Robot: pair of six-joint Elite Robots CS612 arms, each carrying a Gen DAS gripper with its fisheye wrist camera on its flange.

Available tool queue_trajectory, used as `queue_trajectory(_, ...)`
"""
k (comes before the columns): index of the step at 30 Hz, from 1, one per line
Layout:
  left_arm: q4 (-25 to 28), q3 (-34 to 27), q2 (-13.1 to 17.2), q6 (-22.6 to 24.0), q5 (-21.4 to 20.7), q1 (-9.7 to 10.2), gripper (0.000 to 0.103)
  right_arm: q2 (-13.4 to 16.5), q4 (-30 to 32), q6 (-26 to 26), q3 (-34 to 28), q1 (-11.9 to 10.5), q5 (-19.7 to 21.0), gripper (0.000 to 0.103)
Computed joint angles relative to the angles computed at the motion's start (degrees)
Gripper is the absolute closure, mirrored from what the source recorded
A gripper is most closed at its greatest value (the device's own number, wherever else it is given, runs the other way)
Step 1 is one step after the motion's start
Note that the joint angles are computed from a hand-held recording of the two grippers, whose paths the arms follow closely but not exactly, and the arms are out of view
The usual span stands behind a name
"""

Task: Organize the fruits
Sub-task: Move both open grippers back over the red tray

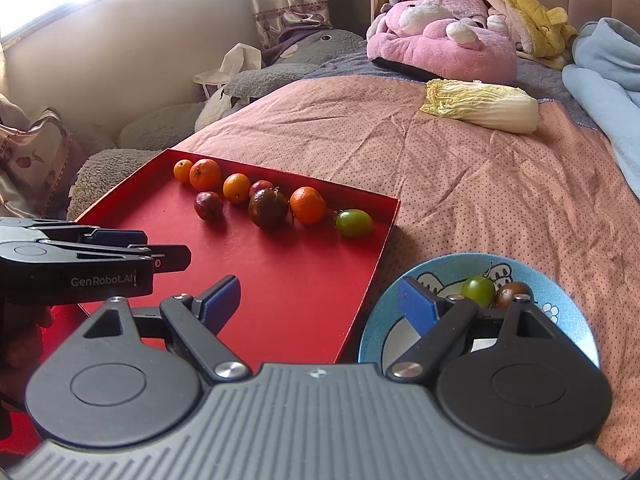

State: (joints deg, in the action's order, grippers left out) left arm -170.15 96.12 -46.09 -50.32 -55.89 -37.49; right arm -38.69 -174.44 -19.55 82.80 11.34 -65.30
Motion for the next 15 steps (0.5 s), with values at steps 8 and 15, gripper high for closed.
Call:
queue_trajectory(8,0.9,-0.6,0.5,-0.8,-0.5,1.08,0.050,2.6,1.3,-2.2,-4.8,0.9,0.8,0.021)
queue_trajectory(15,1.9,-1.4,1.0,-1.6,-0.8,2.43,0.050,5.3,5.2,-3.0,-9.7,1.5,0.6,0.040)
